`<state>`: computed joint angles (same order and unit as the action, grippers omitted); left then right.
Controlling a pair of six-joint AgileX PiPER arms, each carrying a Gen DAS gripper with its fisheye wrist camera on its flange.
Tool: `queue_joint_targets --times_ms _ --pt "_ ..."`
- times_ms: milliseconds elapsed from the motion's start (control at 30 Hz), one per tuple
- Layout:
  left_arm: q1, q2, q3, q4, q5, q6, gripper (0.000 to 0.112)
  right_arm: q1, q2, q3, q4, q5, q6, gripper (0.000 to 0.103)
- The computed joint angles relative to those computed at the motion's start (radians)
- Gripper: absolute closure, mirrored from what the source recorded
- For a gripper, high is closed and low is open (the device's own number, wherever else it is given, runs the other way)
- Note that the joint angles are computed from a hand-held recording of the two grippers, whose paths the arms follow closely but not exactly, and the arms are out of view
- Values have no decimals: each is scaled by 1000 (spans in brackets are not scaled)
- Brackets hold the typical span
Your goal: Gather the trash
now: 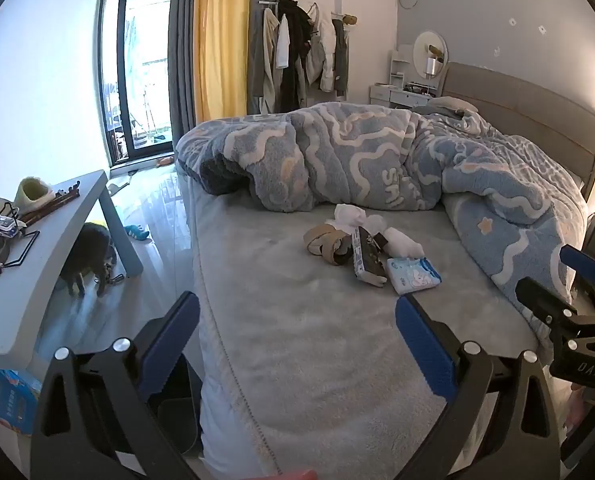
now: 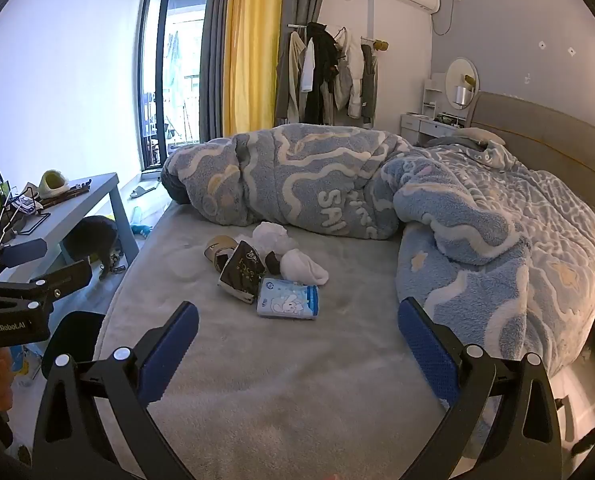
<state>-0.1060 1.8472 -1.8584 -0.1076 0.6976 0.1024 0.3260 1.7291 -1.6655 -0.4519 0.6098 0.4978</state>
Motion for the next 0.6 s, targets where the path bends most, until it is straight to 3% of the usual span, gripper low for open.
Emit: queue_joint_targets --times_ms 600 --pt "0 0 -1 -5 2 3 12 1 1 -3 -6 5 -2 2"
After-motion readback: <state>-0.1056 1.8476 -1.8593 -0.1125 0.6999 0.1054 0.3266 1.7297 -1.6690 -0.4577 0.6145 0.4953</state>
